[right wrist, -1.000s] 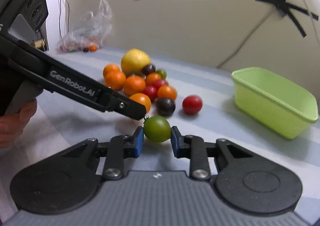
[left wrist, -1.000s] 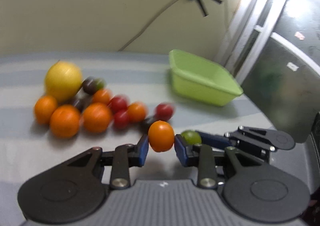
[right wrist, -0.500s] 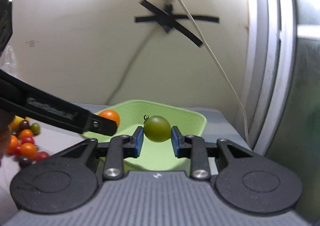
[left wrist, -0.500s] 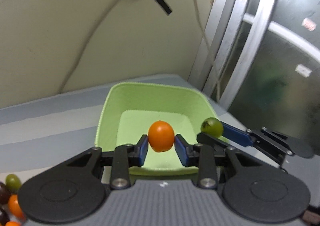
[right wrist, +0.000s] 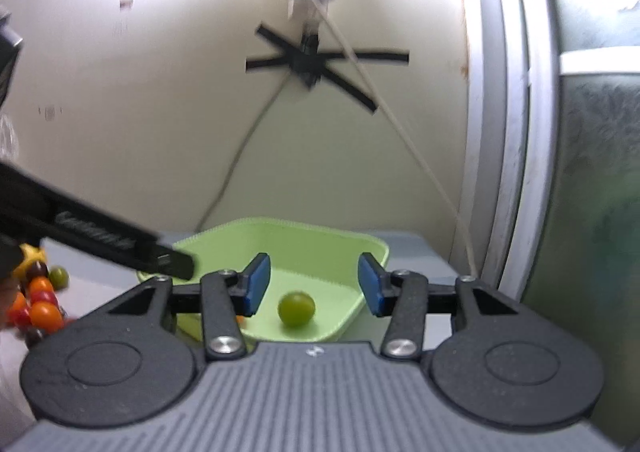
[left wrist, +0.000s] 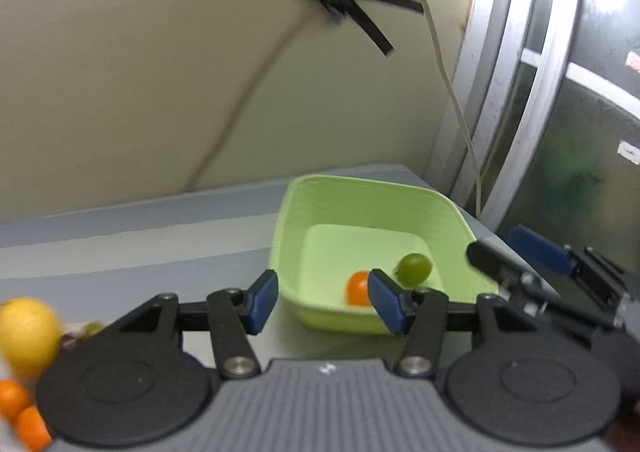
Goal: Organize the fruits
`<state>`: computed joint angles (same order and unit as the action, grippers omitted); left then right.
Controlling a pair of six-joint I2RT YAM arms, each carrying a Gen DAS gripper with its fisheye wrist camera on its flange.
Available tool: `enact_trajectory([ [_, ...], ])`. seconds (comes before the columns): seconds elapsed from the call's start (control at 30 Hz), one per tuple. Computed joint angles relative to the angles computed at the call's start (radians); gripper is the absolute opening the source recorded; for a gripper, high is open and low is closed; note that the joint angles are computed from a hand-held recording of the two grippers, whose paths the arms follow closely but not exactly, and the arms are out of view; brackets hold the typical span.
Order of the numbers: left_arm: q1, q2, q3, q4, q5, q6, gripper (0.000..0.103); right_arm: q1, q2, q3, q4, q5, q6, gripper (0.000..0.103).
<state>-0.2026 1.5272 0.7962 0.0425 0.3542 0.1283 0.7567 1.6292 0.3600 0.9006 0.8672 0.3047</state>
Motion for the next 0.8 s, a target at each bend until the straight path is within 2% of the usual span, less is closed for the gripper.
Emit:
enact_trajectory([
  [0.17,0.153,-0.202,-0.176,-0.008,0.015,0.101,0.056,0.131,-0.066,-0.012,-0.044,0.054,0.09,0.051],
  [0.33,0.42,-0.298,-0.274,-0.076,0.159,0.24,0.056,0.278,-0.009,0.053,-0.167,0.048,0.316,0.056],
  [0.47,0.648,-0.264,-0.32,-0.059,0.248,0.358,0.056,0.38,0.063,0.142,-0.299,0.042,0.466,0.06],
  [0.6,0.816,-0.155,-0.319,0.012,0.263,0.418,0.056,0.413,0.13,0.25,-0.401,0.002,0.476,0.06],
  [0.7,0.866,-0.107,-0.312,0.064,0.272,0.422,0.056,0.42,0.151,0.302,-0.467,-0.023,0.494,0.06],
  [0.8,0.906,-0.079,-0.354,0.168,0.291,0.439,0.056,0.426,0.189,0.359,-0.543,-0.027,0.525,0.06],
])
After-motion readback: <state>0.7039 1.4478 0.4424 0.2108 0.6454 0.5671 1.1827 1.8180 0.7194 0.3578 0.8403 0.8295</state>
